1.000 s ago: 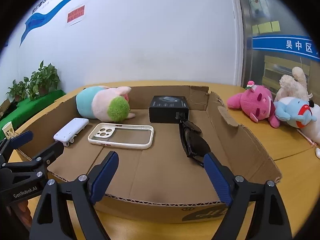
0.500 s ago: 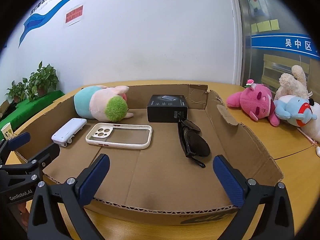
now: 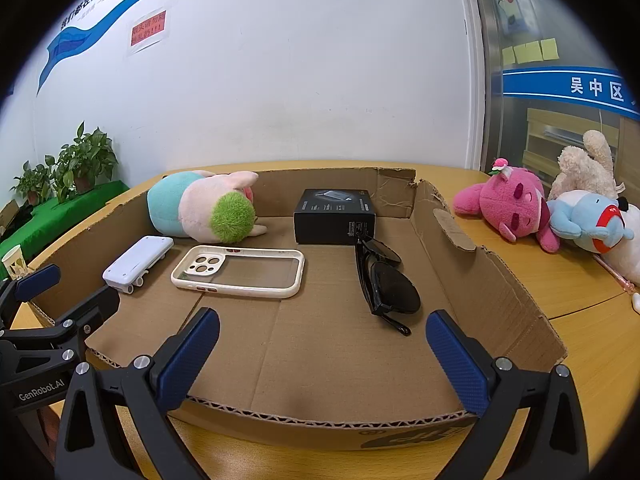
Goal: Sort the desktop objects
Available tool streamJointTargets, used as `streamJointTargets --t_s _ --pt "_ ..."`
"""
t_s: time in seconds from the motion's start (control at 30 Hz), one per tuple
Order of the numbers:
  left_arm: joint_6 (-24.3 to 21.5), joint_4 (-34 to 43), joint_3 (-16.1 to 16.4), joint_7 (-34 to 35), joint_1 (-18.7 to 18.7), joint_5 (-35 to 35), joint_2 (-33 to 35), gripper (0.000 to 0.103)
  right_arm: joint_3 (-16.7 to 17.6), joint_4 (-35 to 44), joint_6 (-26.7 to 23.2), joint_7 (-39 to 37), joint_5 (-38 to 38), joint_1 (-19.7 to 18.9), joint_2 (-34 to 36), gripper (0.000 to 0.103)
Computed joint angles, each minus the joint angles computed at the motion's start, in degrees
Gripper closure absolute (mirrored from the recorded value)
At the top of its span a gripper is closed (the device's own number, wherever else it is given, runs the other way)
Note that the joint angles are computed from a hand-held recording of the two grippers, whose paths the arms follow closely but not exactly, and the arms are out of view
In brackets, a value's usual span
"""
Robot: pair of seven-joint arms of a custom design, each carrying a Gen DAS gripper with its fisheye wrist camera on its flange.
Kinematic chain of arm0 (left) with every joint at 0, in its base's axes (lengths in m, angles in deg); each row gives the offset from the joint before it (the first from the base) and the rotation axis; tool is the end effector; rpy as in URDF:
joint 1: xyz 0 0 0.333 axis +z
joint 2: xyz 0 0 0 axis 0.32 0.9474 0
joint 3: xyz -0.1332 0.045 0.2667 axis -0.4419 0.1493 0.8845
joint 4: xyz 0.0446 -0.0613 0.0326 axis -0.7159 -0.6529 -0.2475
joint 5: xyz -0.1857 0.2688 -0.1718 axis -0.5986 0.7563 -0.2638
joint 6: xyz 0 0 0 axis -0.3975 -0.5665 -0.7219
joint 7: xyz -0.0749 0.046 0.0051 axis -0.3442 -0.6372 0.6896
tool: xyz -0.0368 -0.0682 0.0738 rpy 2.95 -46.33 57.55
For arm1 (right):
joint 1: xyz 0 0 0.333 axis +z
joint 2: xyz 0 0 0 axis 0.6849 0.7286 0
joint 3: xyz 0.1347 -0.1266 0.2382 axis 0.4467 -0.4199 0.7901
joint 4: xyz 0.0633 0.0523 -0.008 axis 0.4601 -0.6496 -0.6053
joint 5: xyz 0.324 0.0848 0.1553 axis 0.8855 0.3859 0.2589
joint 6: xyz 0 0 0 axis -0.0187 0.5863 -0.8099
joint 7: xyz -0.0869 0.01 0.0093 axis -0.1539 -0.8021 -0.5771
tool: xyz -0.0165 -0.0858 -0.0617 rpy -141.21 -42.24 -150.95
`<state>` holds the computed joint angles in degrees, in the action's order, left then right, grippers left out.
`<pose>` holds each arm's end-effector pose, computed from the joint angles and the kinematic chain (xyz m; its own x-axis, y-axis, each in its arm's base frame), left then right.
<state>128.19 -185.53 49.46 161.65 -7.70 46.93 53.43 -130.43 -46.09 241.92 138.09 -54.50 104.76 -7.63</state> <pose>0.6491 -0.1602 0.4363 -0.1938 -0.9794 -0.0563 -0.4492 0.1396 -0.8825 0.6172 0.1646 0.4331 -0.0486 -0.9987 -0.0160 -0.4788 0.0374 -0.8771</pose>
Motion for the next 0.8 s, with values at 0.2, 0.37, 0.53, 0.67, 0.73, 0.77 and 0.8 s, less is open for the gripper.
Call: streamJointTargets --t_s 0.2,0.37,0.53,0.67,0.73,0.77,0.8 --pt "0.0 -0.3 -0.8 0.3 0.7 0.2 -0.3 0.000 1.1 -0.2 0.4 -0.8 0.0 -0.7 -0.6 0.000" --pt "0.0 -0.6 -0.2 0.3 0.0 0.0 -0.5 0.000 1.1 -0.2 0.4 -1.2 0.4 -0.7 -0.5 0.000" --pt "0.1 -0.7 -0.1 0.4 -0.1 -0.2 -0.5 0.000 1.1 -0.2 0.4 -1.4 0.7 -0.6 -0.5 0.000" --pt "0.1 -0.7 0.1 0.4 -0.3 -0.3 -0.4 0.000 1.2 -0.1 0.4 -1.5 0.8 -0.7 -0.5 0.000" --pt "0.1 -0.7 0.1 0.5 -0.3 -0.4 -0.4 0.000 1.3 -0.2 0.4 -1.6 0.8 -0.8 -0.6 0.000" --pt "0.1 -0.8 0.2 0.5 -0.4 -0.4 -0.5 0.000 1.3 -0.2 0.4 -1.6 0.8 -0.8 -0.6 0.000" --pt "0.1 -0.8 0.2 0.5 -0.4 -0.4 -0.5 0.000 1.2 -0.1 0.4 -1.6 0.9 -0.7 -0.5 0.000"
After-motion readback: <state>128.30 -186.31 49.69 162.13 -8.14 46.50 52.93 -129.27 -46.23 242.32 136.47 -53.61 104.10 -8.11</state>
